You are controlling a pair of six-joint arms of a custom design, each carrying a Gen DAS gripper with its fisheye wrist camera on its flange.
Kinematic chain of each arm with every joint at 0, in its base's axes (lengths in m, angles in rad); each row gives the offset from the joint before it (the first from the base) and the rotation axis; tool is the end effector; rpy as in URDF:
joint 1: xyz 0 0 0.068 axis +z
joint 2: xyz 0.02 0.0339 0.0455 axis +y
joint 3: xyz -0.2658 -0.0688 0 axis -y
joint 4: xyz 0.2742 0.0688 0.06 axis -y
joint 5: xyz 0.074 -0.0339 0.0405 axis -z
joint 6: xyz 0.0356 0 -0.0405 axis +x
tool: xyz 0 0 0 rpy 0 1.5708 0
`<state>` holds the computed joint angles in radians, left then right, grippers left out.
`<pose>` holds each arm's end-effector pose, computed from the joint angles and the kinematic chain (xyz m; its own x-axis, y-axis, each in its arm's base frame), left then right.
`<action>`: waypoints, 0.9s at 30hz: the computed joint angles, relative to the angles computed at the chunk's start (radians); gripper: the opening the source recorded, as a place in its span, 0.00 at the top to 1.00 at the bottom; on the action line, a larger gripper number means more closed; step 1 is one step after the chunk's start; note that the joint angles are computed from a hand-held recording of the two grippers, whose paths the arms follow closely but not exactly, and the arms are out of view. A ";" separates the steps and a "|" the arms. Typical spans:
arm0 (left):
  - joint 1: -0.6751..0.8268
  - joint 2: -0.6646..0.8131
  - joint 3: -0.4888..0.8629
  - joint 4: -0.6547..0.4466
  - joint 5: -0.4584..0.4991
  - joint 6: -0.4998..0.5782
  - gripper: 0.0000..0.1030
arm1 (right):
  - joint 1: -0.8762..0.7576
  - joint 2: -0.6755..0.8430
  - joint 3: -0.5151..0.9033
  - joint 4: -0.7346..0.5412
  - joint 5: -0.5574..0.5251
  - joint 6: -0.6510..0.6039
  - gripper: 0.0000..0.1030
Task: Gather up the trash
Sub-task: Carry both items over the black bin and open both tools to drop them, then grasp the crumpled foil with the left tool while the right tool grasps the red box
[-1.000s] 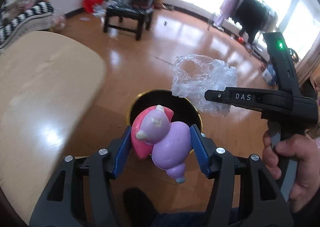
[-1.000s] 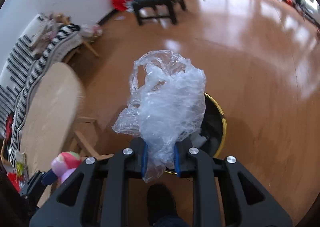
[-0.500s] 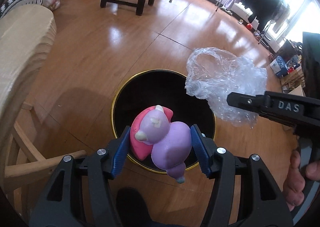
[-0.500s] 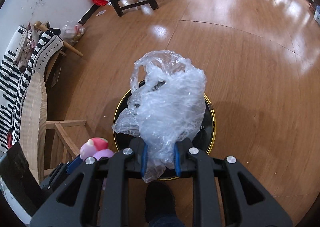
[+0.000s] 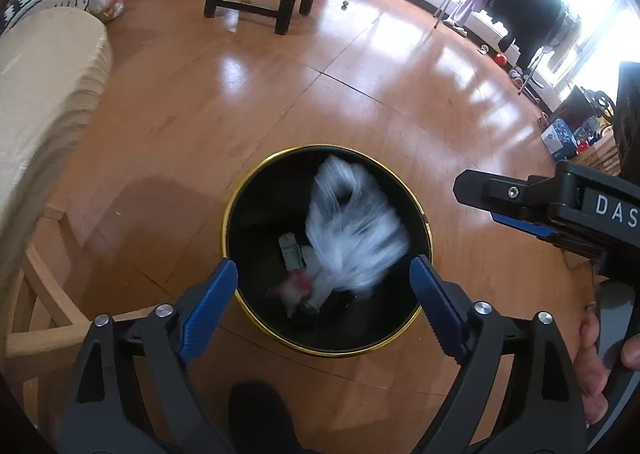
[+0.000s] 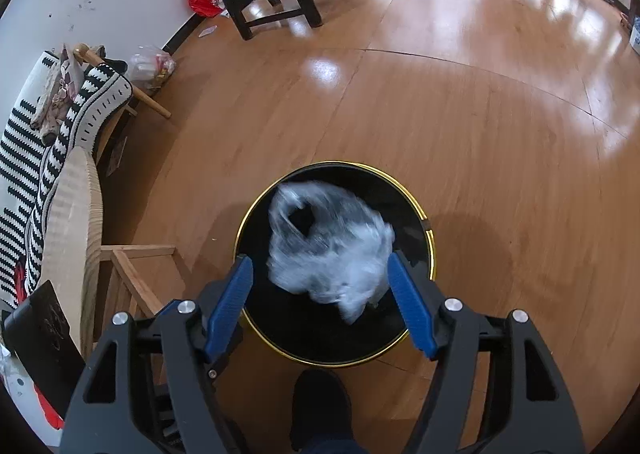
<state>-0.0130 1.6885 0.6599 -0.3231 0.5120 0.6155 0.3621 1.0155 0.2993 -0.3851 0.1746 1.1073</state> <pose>0.2667 -0.0209 0.0710 -0.7289 0.5128 -0.4536 0.6597 0.7033 -0.2650 0.1663 0.0564 0.1073 -0.6192 0.7074 -0.3408 0.6229 0.7068 0.3354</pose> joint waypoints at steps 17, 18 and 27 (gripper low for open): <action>0.660 -0.207 0.318 -0.680 0.238 0.606 0.13 | 0.463 0.241 0.494 -0.141 0.323 0.063 0.19; 0.727 -0.165 0.385 -0.730 0.252 0.653 0.13 | 0.490 0.284 0.542 -0.139 0.334 0.055 0.19; 1.120 0.242 0.975 -0.853 0.276 0.744 0.11 | 0.671 0.907 1.288 -0.187 0.260 -0.194 0.17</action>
<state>1.1069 1.9302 1.6351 -1.1757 0.7884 1.3594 1.0334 1.9226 1.5873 -0.5722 0.4342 0.9137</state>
